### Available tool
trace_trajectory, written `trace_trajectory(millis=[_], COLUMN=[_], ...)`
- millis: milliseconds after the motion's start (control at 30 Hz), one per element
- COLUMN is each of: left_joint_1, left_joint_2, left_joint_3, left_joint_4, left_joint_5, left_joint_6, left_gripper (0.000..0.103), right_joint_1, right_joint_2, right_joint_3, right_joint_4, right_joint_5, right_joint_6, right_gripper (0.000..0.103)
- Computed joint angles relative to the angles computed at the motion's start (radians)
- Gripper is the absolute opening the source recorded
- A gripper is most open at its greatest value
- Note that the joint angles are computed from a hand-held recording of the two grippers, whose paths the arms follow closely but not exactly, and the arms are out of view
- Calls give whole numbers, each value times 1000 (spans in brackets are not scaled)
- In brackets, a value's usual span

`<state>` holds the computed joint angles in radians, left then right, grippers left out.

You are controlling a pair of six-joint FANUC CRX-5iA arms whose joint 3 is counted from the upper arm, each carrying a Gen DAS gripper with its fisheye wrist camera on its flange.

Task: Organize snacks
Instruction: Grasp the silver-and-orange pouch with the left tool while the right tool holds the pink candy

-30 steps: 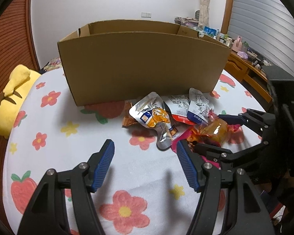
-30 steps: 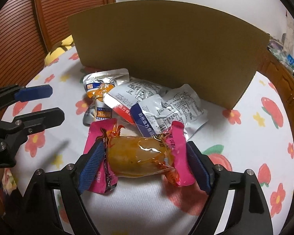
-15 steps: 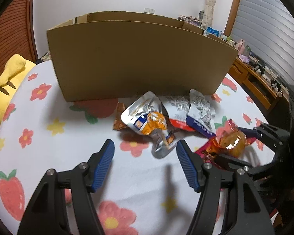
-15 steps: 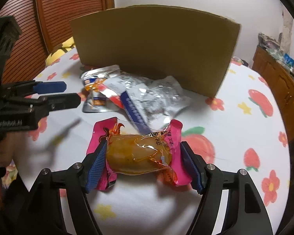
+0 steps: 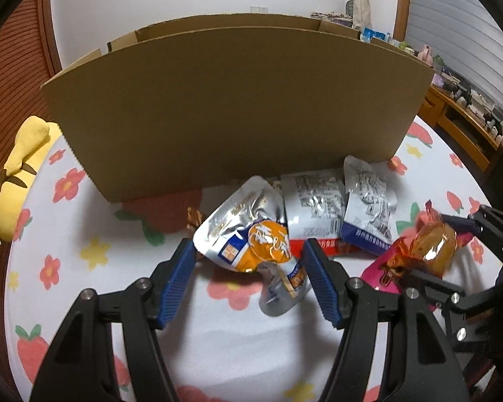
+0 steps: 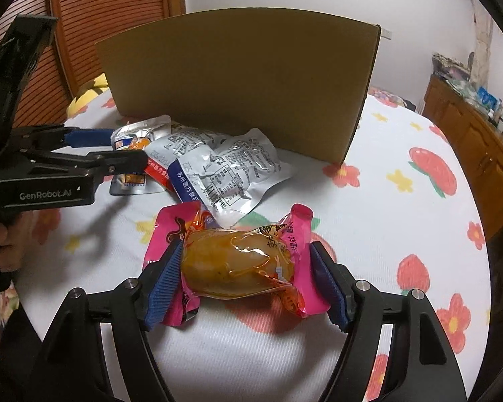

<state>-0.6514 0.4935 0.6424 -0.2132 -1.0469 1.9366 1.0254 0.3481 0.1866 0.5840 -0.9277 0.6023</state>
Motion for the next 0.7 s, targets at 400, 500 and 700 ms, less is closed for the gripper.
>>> trace_trajectory(millis=[400, 500, 700], left_joint_1=[16, 18, 8], left_joint_2=[-18, 1, 50], left_joint_3=[-24, 1, 66], left_joint_4=[-3, 16, -2], left_joint_5=[-8, -13, -38], left_joint_6=[23, 21, 28], left_gripper=[66, 66, 66], right_joint_1=[0, 0, 1], right_joint_2=[-14, -13, -14], right_joint_3=[-22, -20, -20], right_joint_4=[6, 6, 6], right_joint_5=[8, 6, 7], right_joint_6=[-9, -9, -10], right_gripper=[77, 77, 77])
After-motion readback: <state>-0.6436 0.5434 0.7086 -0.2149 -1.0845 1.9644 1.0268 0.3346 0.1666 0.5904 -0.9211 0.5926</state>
